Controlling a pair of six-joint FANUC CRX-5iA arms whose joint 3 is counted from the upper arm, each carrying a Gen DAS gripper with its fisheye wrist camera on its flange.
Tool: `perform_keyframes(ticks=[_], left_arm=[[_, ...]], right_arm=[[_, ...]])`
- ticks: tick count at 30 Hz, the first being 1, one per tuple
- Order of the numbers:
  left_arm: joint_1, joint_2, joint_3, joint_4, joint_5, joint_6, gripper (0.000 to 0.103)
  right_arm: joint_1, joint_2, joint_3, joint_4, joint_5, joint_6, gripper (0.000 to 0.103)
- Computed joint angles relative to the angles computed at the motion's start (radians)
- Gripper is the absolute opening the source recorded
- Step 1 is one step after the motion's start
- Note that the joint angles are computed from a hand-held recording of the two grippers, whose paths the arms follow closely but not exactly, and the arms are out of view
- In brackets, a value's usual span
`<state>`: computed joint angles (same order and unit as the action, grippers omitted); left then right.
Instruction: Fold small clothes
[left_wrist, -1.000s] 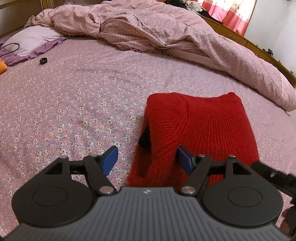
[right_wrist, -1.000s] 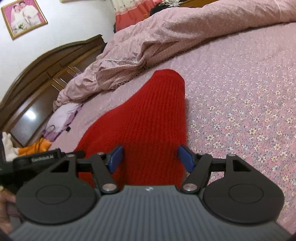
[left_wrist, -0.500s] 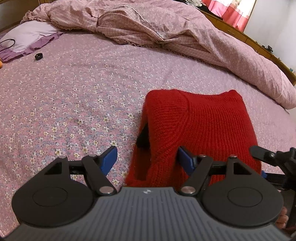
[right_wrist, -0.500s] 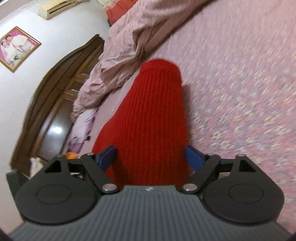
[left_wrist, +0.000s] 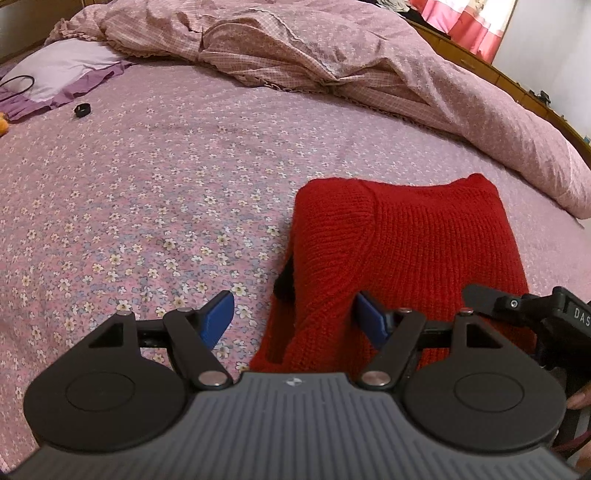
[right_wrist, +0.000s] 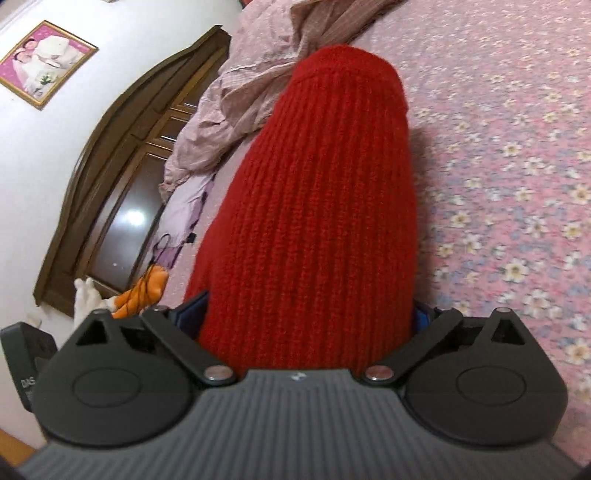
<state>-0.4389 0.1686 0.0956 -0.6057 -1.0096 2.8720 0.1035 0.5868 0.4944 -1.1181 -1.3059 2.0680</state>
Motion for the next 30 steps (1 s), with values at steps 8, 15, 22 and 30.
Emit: perform_keyframes(ticks=[8, 15, 22, 30], left_arm=[[-0.016, -0.006, 0.003, -0.020, 0.013, 0.016, 0.077], [-0.048, 0.012, 0.041, -0.028, 0.065, 0.004, 0.077], [-0.074, 0.105, 0.128, 0.057, 0.155, -0.122, 0.077], [-0.128, 0.247, 0.274, 0.105, 0.127, -0.224, 0.077]], right_arm=[[-0.066, -0.023, -0.048, -0.161, -0.033, 0.055, 0.064], [-0.134, -0.060, -0.065, -0.234, -0.081, 0.058, 0.063], [-0.224, -0.109, -0.084, -0.192, -0.085, 0.073, 0.063], [-0.291, -0.095, -0.097, -0.113, -0.052, 0.022, 0.066]])
